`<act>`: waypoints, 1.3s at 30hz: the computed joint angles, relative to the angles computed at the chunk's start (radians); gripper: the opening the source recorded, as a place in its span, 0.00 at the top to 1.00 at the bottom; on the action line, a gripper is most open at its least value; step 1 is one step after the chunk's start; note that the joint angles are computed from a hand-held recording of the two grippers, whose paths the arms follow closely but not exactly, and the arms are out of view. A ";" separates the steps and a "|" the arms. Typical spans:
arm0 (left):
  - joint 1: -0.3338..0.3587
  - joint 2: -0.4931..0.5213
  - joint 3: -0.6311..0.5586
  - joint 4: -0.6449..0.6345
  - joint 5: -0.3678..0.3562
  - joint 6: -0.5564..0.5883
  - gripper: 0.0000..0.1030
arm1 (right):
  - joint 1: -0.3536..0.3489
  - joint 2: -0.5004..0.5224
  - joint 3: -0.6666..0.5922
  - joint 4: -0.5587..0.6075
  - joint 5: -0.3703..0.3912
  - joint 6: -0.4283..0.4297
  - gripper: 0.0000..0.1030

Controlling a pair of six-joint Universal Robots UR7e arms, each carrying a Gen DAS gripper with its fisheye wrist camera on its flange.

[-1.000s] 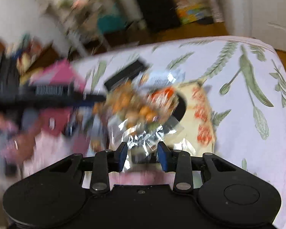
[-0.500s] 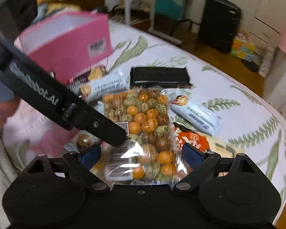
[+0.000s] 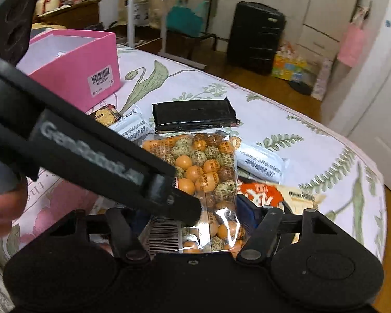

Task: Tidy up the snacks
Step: 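Grasp the second clear bag of coated nuts with the right gripper, then carry the nut bag into the pink box and open the right gripper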

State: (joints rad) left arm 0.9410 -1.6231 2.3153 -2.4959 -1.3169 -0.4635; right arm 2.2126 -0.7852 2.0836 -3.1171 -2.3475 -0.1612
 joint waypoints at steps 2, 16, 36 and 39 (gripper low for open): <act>-0.014 -0.029 0.015 0.013 -0.002 0.026 0.51 | 0.027 0.003 0.008 0.004 -0.031 0.071 0.30; -0.146 -0.234 0.011 0.350 0.047 0.055 0.51 | 0.178 0.052 0.071 -0.097 -0.124 0.427 0.31; -0.254 -0.498 -0.164 0.696 0.237 0.020 0.51 | 0.309 0.120 -0.166 0.003 -0.063 0.343 0.31; -0.208 -0.500 -0.201 0.694 0.284 0.046 0.51 | 0.292 0.178 -0.242 -0.052 -0.011 0.229 0.31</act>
State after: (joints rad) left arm 0.7330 -2.1233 2.1143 -1.8015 -1.0330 -0.4177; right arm 2.5051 -0.6068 1.8421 -3.1692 -2.3589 0.0682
